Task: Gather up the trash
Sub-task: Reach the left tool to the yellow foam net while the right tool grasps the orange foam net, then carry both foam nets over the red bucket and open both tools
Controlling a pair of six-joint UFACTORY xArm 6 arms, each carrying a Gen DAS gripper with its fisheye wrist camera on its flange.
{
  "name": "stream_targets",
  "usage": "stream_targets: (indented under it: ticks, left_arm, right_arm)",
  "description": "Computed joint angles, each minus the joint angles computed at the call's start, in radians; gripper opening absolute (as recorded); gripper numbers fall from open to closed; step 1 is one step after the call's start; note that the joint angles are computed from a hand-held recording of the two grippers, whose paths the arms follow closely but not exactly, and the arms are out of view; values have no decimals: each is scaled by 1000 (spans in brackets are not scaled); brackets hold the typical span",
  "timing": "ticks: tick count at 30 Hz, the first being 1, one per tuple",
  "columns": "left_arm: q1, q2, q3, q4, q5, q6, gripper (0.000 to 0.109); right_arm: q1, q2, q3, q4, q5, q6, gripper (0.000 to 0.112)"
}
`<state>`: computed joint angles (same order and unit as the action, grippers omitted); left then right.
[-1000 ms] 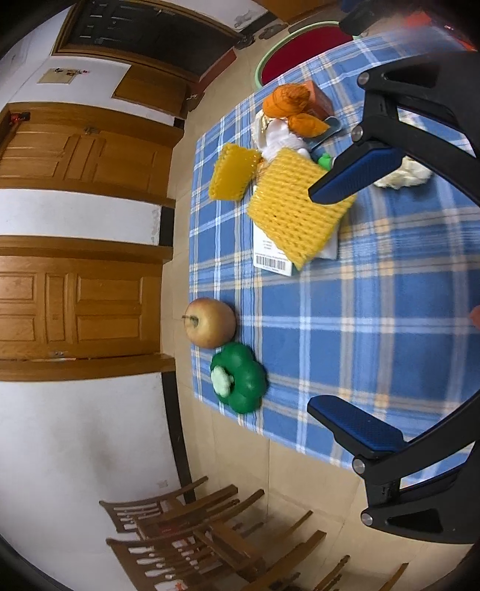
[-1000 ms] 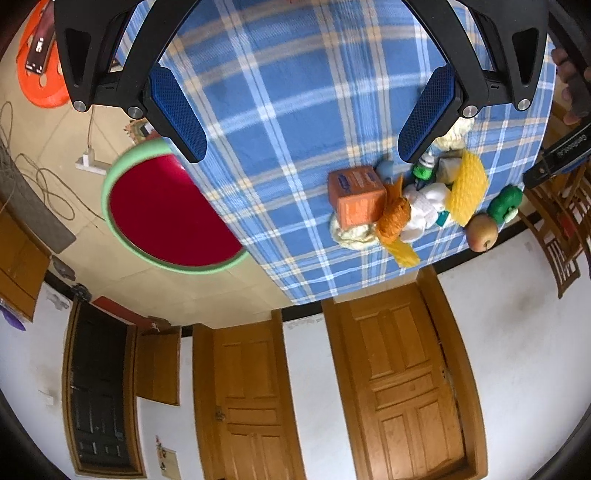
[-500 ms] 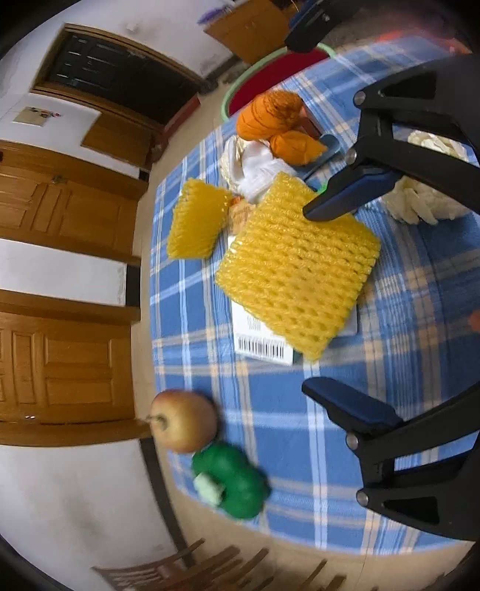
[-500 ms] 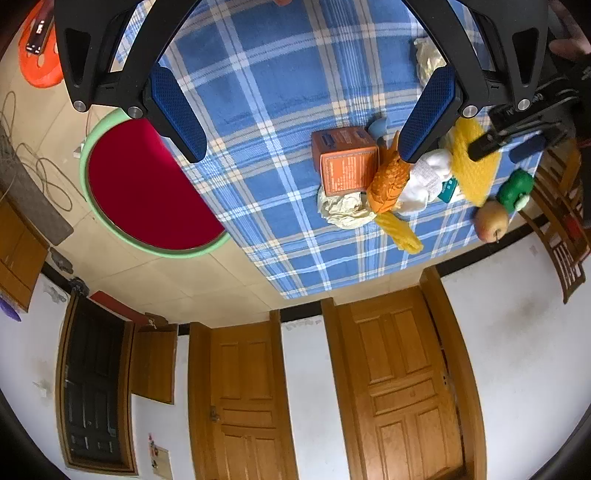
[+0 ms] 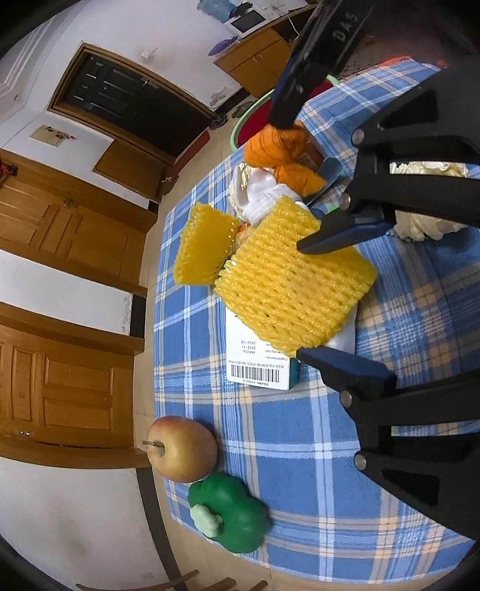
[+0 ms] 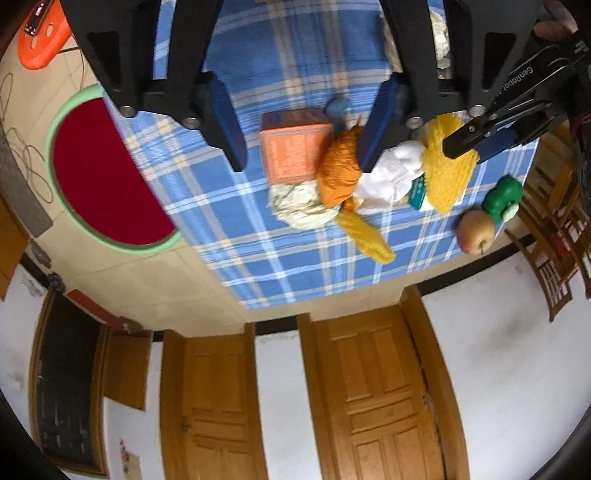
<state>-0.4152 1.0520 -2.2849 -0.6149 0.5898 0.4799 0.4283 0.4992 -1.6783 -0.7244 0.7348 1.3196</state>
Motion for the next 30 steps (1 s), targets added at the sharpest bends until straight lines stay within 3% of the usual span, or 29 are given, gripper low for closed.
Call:
stream_targets:
  ticks: [8,10,15,23,27,30]
  left_arm:
    - [0,1,1,-4,-15,-3,36]
    - [-4,-8,18,24,-34,-22,25]
    - [-2,-47,69,25,-36,-35,8]
    - [-19,-142,199,6,-88,-55,9]
    - [-29,-137,194,66,-95,-116,35]
    - [-32,-97,149,178,-100,-216,38]
  right_arm:
    - [-11,44,-29,90,-79,-110,35]
    - [-16,51,-28,118,-104,-133,27]
    - [-25,31,20,122,-171,-113,19]
    - [-17,-119,198,-23,-256,45,17]
    - [-11,-204,284,-106,-253,131,17]
    - [-9,-261,342,-146,-244,186,17]
